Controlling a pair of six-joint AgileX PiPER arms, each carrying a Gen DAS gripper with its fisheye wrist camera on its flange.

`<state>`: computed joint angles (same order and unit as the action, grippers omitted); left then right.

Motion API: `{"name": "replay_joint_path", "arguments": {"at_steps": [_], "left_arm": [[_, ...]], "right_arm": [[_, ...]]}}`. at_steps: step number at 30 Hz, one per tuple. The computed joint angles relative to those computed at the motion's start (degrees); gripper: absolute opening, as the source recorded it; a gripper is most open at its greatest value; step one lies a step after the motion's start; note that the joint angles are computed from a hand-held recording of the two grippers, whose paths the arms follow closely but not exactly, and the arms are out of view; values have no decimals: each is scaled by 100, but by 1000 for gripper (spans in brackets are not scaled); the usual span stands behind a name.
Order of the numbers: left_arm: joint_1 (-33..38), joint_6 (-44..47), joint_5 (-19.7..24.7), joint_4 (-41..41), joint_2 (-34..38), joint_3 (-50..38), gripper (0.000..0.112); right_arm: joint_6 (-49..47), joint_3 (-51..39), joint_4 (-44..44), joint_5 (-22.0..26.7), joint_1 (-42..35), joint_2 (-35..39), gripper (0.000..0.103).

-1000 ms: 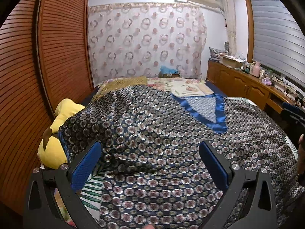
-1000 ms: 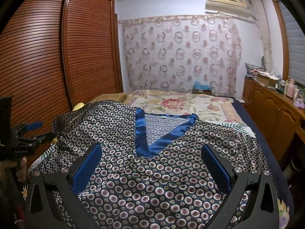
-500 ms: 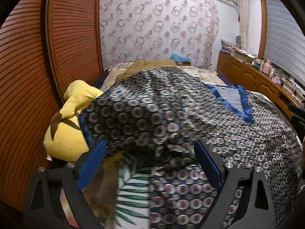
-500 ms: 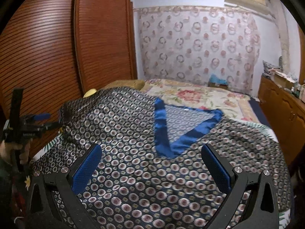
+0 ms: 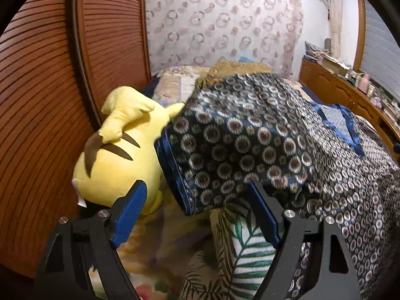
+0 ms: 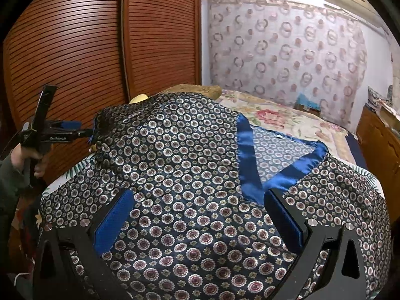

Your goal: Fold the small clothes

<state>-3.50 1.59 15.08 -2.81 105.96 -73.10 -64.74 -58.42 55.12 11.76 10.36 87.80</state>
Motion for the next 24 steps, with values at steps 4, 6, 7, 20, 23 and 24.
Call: {"name": "replay_joint_path", "arguments": {"at_steps": [4, 6, 7, 20, 23, 24], "left_arm": [[22, 101, 181, -11, 153, -101, 83], [62, 384, 241, -282, 250, -178, 83], [94, 513, 297, -384, 337, -283, 81], [57, 455, 298, -195, 510, -718, 4], [-29, 536, 59, -341, 157, -516, 3], [-78, 448, 47, -259, 96, -544, 3]], "right_arm": [[-19, -9, -4, 40, -2, 39, 103], [25, -66, -75, 67, -23, 83, 103], [63, -68, -114, 70, -20, 76, 103], [87, -135, -171, 151, -37, 229, 103], [-361, -19, 332, 161, -123, 161, 103], [-478, 17, 457, 180, -157, 133, 103]]}}
